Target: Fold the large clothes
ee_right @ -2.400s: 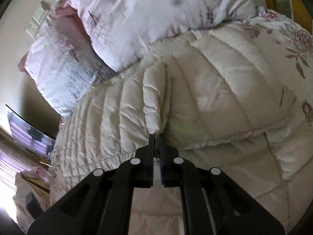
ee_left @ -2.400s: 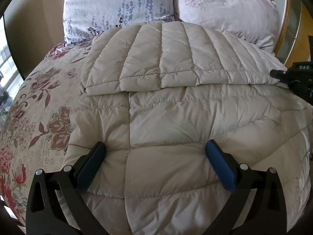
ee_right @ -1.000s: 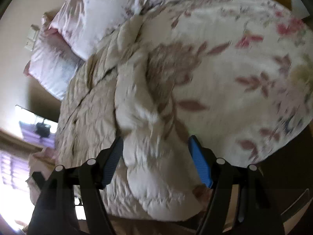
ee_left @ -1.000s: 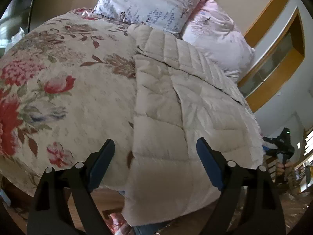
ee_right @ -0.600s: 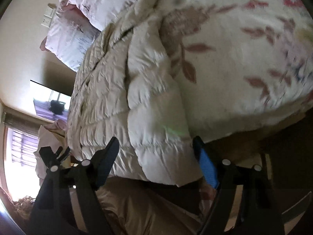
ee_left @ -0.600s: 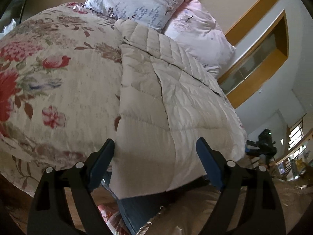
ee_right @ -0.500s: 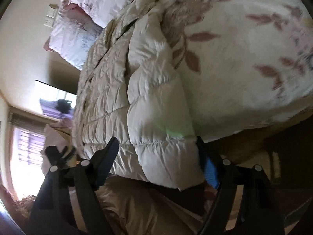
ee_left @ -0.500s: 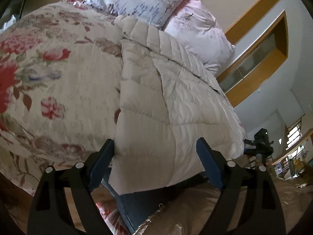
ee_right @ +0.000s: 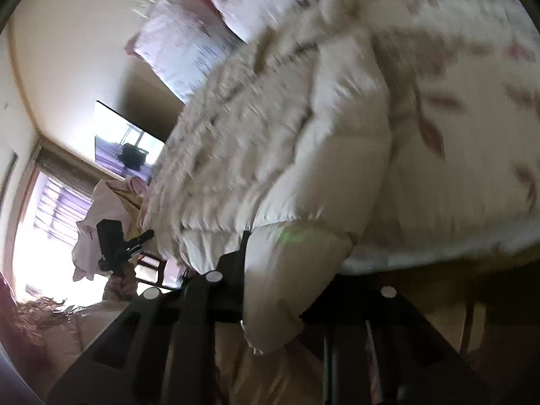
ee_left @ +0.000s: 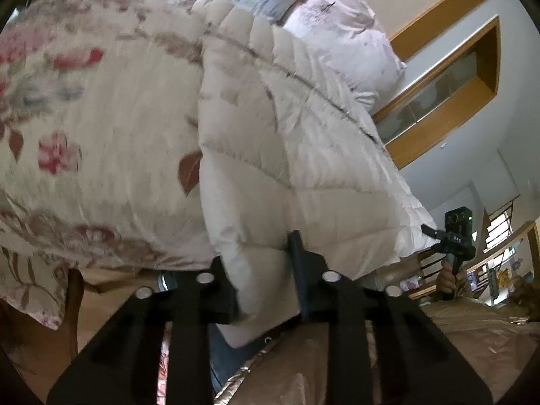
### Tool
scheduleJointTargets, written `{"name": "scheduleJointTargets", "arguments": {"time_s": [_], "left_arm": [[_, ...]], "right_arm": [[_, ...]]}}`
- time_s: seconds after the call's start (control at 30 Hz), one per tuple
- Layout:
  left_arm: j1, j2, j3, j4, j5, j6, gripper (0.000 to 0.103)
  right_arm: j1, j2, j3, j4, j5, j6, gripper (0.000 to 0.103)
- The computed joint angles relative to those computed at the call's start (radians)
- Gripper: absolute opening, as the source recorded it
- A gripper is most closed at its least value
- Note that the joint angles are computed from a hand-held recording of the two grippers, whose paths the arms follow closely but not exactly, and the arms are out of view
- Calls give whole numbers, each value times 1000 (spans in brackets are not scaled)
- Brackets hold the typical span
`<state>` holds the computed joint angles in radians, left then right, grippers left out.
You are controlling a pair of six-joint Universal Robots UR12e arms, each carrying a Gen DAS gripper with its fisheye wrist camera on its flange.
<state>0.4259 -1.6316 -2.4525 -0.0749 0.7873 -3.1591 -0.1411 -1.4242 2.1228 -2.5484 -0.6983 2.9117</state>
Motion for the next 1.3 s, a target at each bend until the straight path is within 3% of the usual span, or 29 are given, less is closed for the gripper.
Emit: {"name": "scheduleJointTargets", "arguments": {"time_s": [0.13, 0.3, 0.4, 0.57, 0.77, 1.0, 1.13, 1.3], "left_arm": [[-5, 6, 6, 79, 23, -38, 16], [-22, 4, 25, 186, 110, -104, 16], [-27, -3, 36, 229, 143, -139, 16], [-34, -12, 59, 272, 185, -173, 16], [-48, -30, 117, 277, 230, -212, 16], [-86, -58, 227, 288, 311, -175, 16], [-106, -99, 311, 298, 357, -173, 16], [-111, -172, 417, 255, 379, -224, 16]], "right_arm": [[24, -9, 9, -216, -51, 80, 19], [76, -4, 16, -516, -230, 172, 19], [102, 3, 18, -634, -348, 172, 19], [162, 35, -13, -755, -496, 156, 19], [204, 75, -64, -831, -602, 169, 19], [233, 127, -152, -868, -697, 216, 19], [251, 173, -231, -878, -756, 235, 19], [258, 239, -330, -855, -780, 270, 19]]}}
